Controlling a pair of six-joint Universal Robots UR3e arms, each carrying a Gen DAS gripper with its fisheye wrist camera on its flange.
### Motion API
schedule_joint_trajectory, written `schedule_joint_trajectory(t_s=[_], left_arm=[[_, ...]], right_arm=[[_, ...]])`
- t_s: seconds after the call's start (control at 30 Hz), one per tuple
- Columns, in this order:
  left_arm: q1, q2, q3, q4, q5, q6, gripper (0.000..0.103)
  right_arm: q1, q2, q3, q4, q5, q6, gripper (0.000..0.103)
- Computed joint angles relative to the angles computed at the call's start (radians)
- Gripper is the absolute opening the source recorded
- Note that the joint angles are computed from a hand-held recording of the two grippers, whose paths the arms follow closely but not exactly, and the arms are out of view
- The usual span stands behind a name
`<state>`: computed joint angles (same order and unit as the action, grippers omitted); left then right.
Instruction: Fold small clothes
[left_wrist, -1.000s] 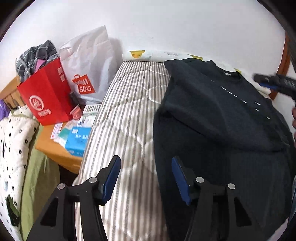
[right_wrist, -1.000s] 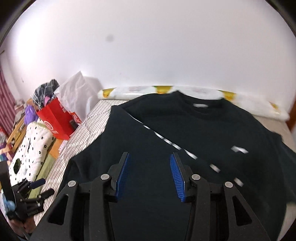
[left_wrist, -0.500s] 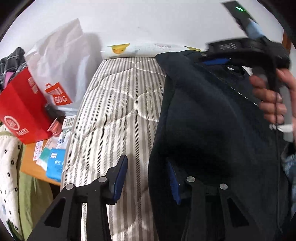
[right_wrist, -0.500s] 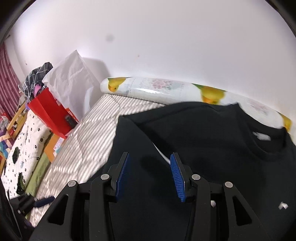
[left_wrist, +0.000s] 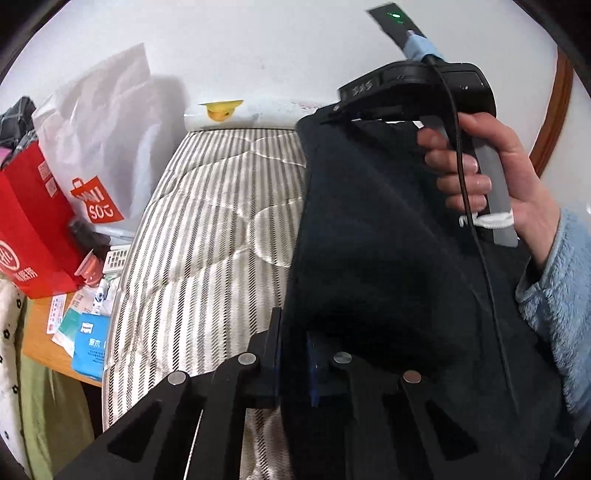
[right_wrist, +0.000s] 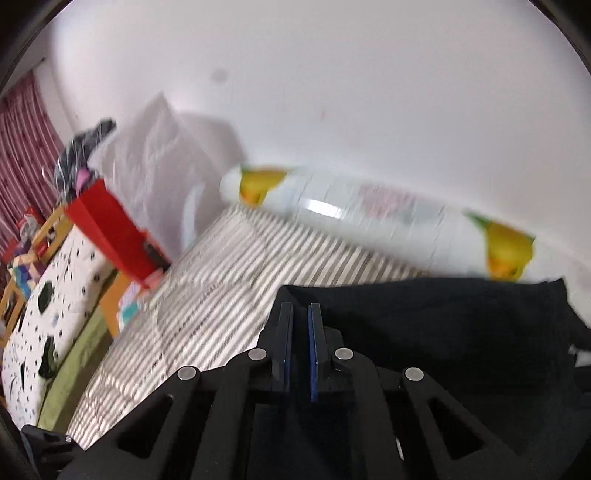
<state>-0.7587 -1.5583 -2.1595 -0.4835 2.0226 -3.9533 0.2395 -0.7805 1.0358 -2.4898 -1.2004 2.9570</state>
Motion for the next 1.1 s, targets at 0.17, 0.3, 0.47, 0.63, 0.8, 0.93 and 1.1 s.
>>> schedule_joint_trajectory(t_s=[0.17, 0.3, 0.47, 0.63, 0.8, 0.93, 1.1], left_arm=[[0.043, 0.020, -0.047, 0.041, -0.047, 0.008, 0.010], [0.049, 0.031, -0.056, 0.042, -0.056, 0.012, 0.011], [0.030, 0.021, -0.029, -0.005, -0.033, -0.012, 0.016], [-0.011, 0.038, 0.003, -0.109, -0.002, -0.073, 0.028], [-0.062, 0.080, 0.022, -0.205, 0.012, -0.164, 0.029], [-0.133, 0.074, 0.092, -0.293, 0.045, -0.252, 0.043], [-0.218, -0.005, 0.255, -0.406, 0.103, -0.325, 0.056]], right_arm=[[-0.003, 0.126, -0.183, 0.075, 0.042, 0.075, 0.007], [0.057, 0.235, -0.327, 0.135, -0.067, 0.035, 0.007], [0.045, 0.243, -0.292, 0.052, -0.044, 0.089, 0.016], [-0.014, 0.071, -0.092, 0.019, 0.009, 0.079, 0.022], [-0.077, -0.246, 0.389, -0.177, -0.044, 0.005, 0.026], [-0.224, -0.569, 0.807, -0.225, -0.038, -0.123, 0.032], [-0.735, -1.085, 1.244, -0.052, 0.116, -0.419, 0.036]])
